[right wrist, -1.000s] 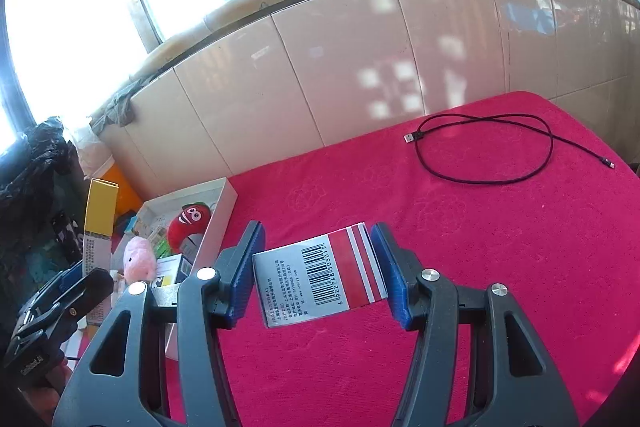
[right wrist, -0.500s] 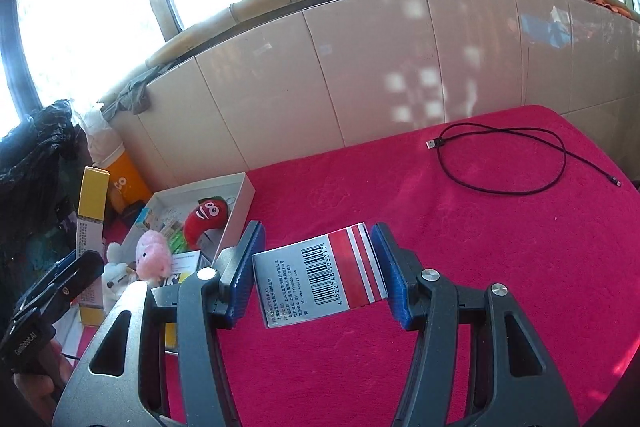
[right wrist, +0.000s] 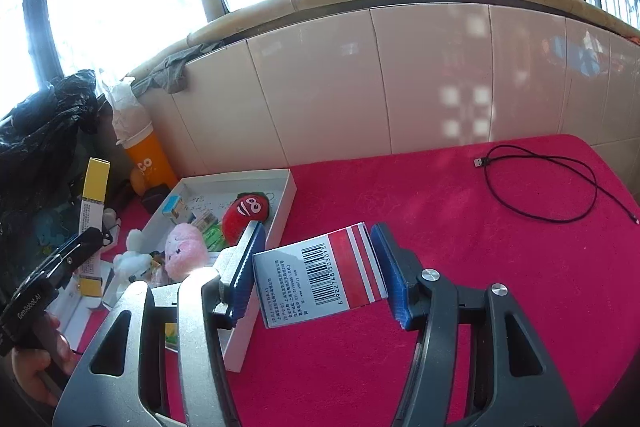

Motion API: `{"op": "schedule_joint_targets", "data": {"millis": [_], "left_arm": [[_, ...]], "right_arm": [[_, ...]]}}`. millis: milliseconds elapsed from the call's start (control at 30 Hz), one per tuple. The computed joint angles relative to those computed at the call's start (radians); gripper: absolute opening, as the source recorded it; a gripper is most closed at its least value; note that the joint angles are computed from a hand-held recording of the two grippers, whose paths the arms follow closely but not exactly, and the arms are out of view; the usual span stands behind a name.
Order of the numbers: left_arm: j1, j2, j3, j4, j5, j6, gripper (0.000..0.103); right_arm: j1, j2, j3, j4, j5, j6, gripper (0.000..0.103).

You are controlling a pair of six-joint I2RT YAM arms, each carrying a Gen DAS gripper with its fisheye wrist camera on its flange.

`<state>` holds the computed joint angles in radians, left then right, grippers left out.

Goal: Organize objects
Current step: 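Carry the Merck box and small white-red box over the white tray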

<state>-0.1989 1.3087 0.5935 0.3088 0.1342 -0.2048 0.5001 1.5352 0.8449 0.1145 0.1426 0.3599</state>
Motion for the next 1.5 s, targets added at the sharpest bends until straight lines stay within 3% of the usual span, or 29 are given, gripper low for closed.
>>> {"op": "schedule_joint_targets", "data": {"millis": [267,633,1200,1500], "left_arm": [[0.131,-0.002,-0.025,0.017,0.042,0.009,0.056],[0.183,0.065,-0.023,0.049,-0.007,0.059,0.056],[0.237,0.294,0.159,0.035,0.018,0.084,0.056],[0.236,0.387,0.232,0.030,0.018,0.077,0.056]], "right_arm": [[0.053,0.107,0.133,-0.042,-0.004,-0.001,0.055],[0.124,0.337,0.412,-0.134,-0.062,-0.024,0.055],[0.168,0.650,0.857,-0.283,-0.070,0.001,0.055],[0.161,0.755,0.985,-0.344,-0.058,0.017,0.055]]}}
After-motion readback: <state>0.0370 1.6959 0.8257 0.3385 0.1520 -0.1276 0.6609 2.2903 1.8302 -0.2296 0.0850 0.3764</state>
